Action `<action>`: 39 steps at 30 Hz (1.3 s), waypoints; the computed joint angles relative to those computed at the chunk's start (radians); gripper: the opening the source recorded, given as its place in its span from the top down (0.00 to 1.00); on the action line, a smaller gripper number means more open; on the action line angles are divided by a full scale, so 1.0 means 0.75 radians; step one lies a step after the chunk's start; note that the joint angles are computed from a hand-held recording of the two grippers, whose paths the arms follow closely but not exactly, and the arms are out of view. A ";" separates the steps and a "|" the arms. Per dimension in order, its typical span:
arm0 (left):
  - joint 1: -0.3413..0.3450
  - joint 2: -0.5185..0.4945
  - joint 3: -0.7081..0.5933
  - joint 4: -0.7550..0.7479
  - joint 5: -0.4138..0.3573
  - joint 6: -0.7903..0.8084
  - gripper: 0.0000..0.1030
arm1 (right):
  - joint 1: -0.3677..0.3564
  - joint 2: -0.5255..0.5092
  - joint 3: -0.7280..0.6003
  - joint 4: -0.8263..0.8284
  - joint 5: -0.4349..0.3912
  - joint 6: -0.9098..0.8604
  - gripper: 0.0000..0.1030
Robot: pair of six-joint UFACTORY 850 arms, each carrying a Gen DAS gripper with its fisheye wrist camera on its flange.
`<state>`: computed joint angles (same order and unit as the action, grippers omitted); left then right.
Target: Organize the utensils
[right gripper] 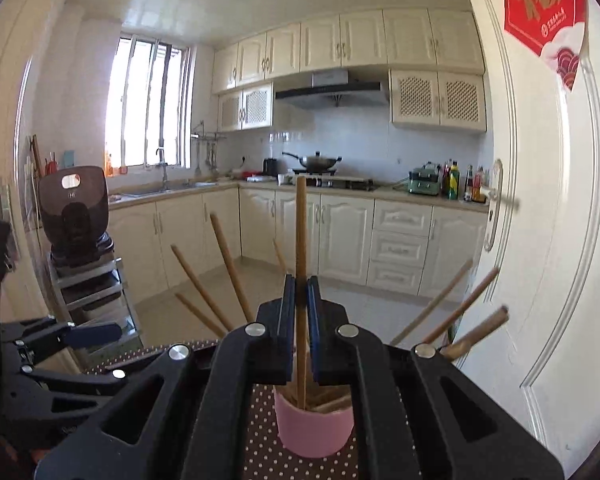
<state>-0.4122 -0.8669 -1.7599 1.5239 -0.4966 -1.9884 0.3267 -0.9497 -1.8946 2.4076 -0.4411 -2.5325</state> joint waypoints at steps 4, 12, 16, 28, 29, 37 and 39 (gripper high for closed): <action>-0.018 0.020 0.025 0.014 -0.023 -0.016 0.32 | -0.007 0.044 0.064 -0.024 -0.006 0.048 0.95; -0.061 0.139 0.182 0.102 -0.095 -0.140 0.27 | -0.019 0.197 0.273 0.011 -0.058 -0.013 0.72; -0.096 0.234 0.322 0.216 -0.164 -0.276 0.25 | -0.032 0.323 0.456 0.008 -0.122 -0.007 0.68; -0.317 0.498 0.685 0.324 -0.507 -0.447 0.16 | -0.032 0.735 1.050 0.201 -0.294 -0.266 0.32; -0.334 0.514 0.709 0.323 -0.533 -0.452 0.15 | -0.033 0.768 1.101 0.238 -0.328 -0.301 0.27; -0.510 0.608 0.848 0.228 -0.799 -0.493 0.08 | -0.040 0.946 1.323 0.293 -0.417 -0.351 0.08; -0.547 0.632 0.884 0.220 -0.847 -0.520 0.08 | -0.039 0.989 1.378 0.319 -0.442 -0.386 0.08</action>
<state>-0.8222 -0.3930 -1.0968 1.6887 -1.1318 -2.3781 0.2976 -0.2076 -0.8611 2.6472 -0.7725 -2.8219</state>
